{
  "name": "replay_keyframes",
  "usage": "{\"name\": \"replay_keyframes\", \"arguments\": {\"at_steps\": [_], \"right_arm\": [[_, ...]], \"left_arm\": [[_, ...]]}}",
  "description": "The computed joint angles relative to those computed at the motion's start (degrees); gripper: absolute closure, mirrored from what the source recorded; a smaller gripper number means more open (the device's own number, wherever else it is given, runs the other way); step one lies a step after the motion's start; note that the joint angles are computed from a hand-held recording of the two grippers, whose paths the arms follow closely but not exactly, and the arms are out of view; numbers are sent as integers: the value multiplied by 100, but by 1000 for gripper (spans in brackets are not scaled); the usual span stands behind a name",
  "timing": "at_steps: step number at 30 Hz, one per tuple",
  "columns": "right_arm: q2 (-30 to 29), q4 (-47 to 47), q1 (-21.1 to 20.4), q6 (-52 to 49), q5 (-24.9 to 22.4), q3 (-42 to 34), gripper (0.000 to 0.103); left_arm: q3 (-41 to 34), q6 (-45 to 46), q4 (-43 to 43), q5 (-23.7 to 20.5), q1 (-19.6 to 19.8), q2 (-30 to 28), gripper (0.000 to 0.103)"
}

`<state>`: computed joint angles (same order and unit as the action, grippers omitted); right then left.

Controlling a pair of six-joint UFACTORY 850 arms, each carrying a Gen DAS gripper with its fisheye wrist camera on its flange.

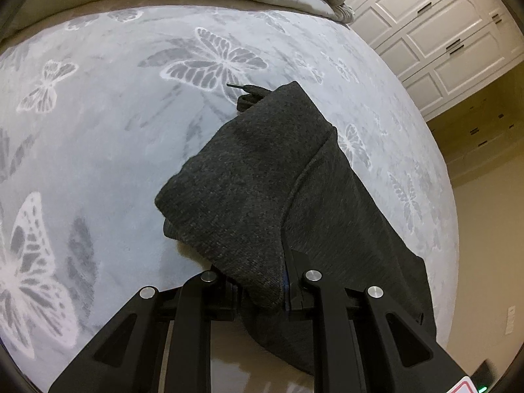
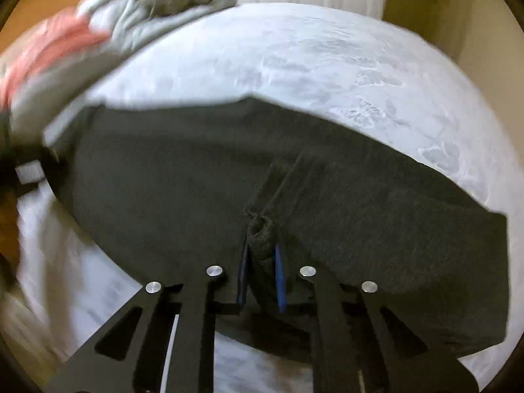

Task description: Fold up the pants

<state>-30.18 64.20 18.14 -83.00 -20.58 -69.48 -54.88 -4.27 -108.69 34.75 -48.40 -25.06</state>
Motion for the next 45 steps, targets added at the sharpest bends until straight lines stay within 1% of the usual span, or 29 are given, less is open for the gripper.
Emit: {"name": "replay_keyframes", "arguments": {"at_steps": [3,5,6,8,10,12,13,14,15,16,18,19,20,21,22,23,24,25,26,28,30,31,34,35,36,38,41,43,45], "right_arm": [[124,516,-47,-247,-374,-80,91],[93,419,83,-211,-454,-110,91],[-16,107,193,26,-389,-183,90],[-299,-692,437,565,44,-255,87],[-300,-532,511,172,314,-132,85],[-169,-553,438,111,98,-91,83],[-85,-542,355,137,-101,-93,77],[47,-439,207,22,-344,-93,63],[154,-344,89,-118,-442,-74,54],[349,-141,-94,-391,-407,-5,40],[555,109,-417,-807,-227,63,38],[533,-2,-565,-740,-174,-33,36],[547,-283,-785,-433,5,-92,32],[497,-755,-938,113,129,-190,31],[380,-1235,-1124,713,226,-325,30],[118,-1574,-1428,1312,143,-532,30],[-63,-1983,-1576,1912,-66,-717,30],[-302,-2202,-1767,2382,-439,-933,31],[-586,-2187,-1968,2612,-980,-1181,39],[-996,-2168,-2160,2792,-1581,-1449,48],[-978,-2044,-2132,2548,-1562,-1429,80],[-977,-2051,-2090,2411,-1647,-1443,82],[-938,-2083,-2044,2431,-1558,-1380,83],[-911,-2054,-2060,2436,-1590,-1378,83],[-939,-2083,-2063,2473,-1611,-1415,83],[-1011,-2209,-2047,2649,-1568,-1480,77],[-1027,-2336,-2076,2873,-1580,-1537,72],[-1066,-2368,-2093,2987,-1652,-1604,70],[-1063,-2341,-2104,3101,-1670,-1625,70]], "left_arm": [[-71,199,-192,45,-15,-37,88],[-137,425,-359,81,-9,-75,88],[-164,508,-425,104,-15,-91,88],[-203,645,-528,148,-29,-113,88],[-234,744,-601,170,-26,-132,88],[-268,852,-690,182,-26,-150,87],[-277,887,-720,182,-18,-157,87],[-291,915,-754,181,-11,-165,87],[-294,905,-764,183,-11,-166,87],[-300,888,-768,183,-11,-170,87],[-295,840,-748,183,-12,-167,87],[-294,835,-734,182,-14,-169,87],[-282,787,-695,183,-20,-166,87],[-272,722,-656,188,-26,-163,87],[-263,655,-615,197,-33,-161,87],[-274,657,-609,215,-35,-165,87],[-289,686,-605,243,-38,-171,88],[-300,638,-543,282,-51,-175,89],[-313,528,-412,355,-73,-179,90],[-297,189,-130,474,-120,-158,91],[-227,-317,289,580,-167,-98,91],[-220,-428,377,636,-186,-79,91],[-227,-688,661,886,-287,11,91],[-286,-581,682,991,-324,31,91],[-416,-281,576,1098,-354,21,91],[-784,505,383,1398,-443,-27,91],[-1667,1824,372,1833,-636,-265,91],[-2280,2492,529,1890,-725,-489,91],[-3075,3234,714,1782,-801,-865,91]]}}
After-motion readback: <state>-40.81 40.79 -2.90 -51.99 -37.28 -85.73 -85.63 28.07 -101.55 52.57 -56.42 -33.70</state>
